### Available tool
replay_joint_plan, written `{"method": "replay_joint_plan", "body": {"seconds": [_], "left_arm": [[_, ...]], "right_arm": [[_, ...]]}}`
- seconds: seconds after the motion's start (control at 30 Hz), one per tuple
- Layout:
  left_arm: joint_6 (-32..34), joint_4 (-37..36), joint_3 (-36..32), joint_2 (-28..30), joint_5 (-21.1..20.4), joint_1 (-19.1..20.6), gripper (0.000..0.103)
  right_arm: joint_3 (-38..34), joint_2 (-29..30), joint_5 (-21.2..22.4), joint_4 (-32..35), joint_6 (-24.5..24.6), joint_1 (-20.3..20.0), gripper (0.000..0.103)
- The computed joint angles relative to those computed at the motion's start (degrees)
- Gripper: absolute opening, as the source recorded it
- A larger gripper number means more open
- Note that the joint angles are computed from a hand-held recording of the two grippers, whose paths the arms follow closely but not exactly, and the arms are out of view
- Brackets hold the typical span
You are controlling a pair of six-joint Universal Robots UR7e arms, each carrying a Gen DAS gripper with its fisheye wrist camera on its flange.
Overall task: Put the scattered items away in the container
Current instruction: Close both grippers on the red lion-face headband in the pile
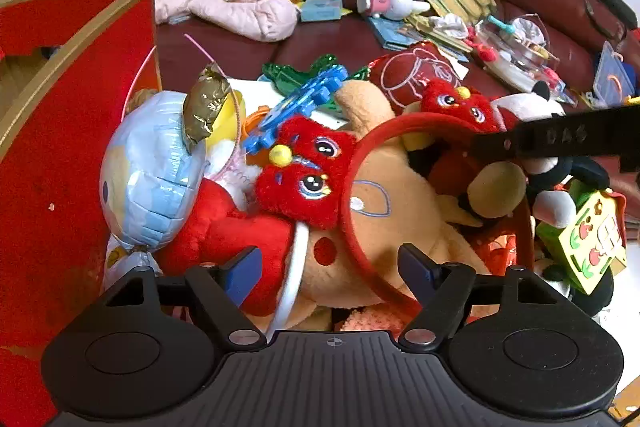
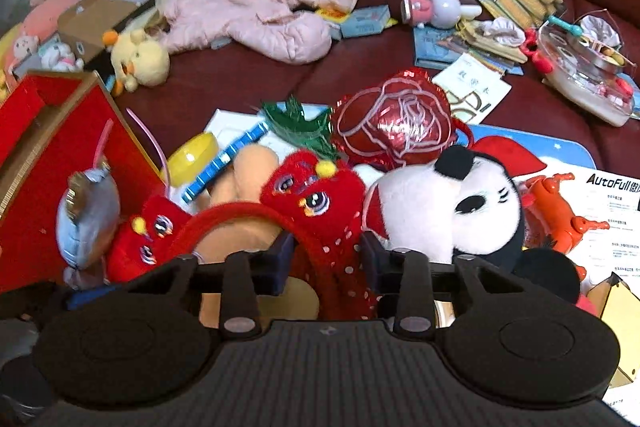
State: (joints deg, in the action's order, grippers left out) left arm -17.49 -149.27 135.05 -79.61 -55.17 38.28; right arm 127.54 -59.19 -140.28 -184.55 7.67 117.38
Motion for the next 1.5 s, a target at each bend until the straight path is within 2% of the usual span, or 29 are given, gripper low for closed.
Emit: {"method": "replay_joint_plan", "body": {"seconds": [0.1, 0.27, 0.3, 0.37, 0.43, 0.5, 0.67, 0.87, 0.9, 0.93, 1.03, 1.07, 1.13, 1.17, 1.27, 1.5], "left_arm": [[0.4, -0.4, 0.0, 0.2, 0.0, 0.2, 0.083], [2.7, -2.7, -0.1, 2.2, 0.9, 0.0, 0.083], [3.2, -3.5, 0.0, 2.6, 0.9, -0.2, 0.08], [4.1, -4.2, 0.0, 3.0, 0.3, -0.2, 0.061], [4.1, -4.2, 0.3, 2.7, -0.1, -0.4, 0.053], [4.7, -4.3, 0.9, 1.8, 0.0, -0.5, 0.039], [6.0, -2.8, 1.4, -0.7, -2.2, 0.8, 0.025], [6.9, -3.0, 1.7, -1.1, -1.8, 1.2, 0.022], [6.9, -3.4, 1.5, -0.5, -1.3, 1.0, 0.037], [7.0, -3.9, 1.5, -0.1, -1.2, 1.0, 0.042], [7.0, -5.1, 1.2, 1.9, 1.2, 0.0, 0.048], [7.4, -5.4, 1.3, 2.3, 1.6, -0.2, 0.048], [8.2, -6.1, 1.6, 2.4, 1.7, -0.4, 0.041], [8.5, -6.2, 1.8, 2.2, 1.7, -0.4, 0.026], [8.9, -5.7, 2.1, 1.0, 0.2, 0.4, 0.017], [9.8, -5.3, 2.6, 0.6, 0.9, 0.4, 0.017]], "right_arm": [[0.5, 1.2, -0.6, -2.7, -1.6, 0.0, 0.036], [1.6, 1.1, -0.1, -1.6, -1.1, 1.0, 0.035], [2.0, 0.7, 0.4, -1.1, -0.7, 1.2, 0.035], [2.9, -0.8, 2.7, 0.4, 1.0, 1.1, 0.035], [3.8, -1.8, 3.4, 0.3, 2.0, 1.3, 0.035], [4.7, -3.0, 4.4, 0.4, 3.4, 1.1, 0.035], [6.0, -4.4, 6.7, 0.7, 5.2, 1.1, 0.034], [6.9, -5.3, 8.6, 1.0, 5.4, 1.2, 0.034], [7.0, -5.3, 8.7, 0.8, 5.4, 1.0, 0.034], [7.1, -5.4, 8.8, 0.8, 5.6, 1.0, 0.034], [7.4, -5.4, 9.2, 0.6, 5.8, 1.1, 0.034], [7.4, -5.3, 9.2, 0.7, 5.7, 1.2, 0.034], [7.7, -5.3, 9.1, 0.4, 5.3, 1.2, 0.034], [7.7, -5.3, 8.8, -0.1, 4.9, 1.1, 0.034], [7.5, -4.3, 8.2, -3.0, 3.4, 0.7, 0.034], [5.5, 0.5, 8.2, -8.5, -0.9, -1.8, 0.036]]}}
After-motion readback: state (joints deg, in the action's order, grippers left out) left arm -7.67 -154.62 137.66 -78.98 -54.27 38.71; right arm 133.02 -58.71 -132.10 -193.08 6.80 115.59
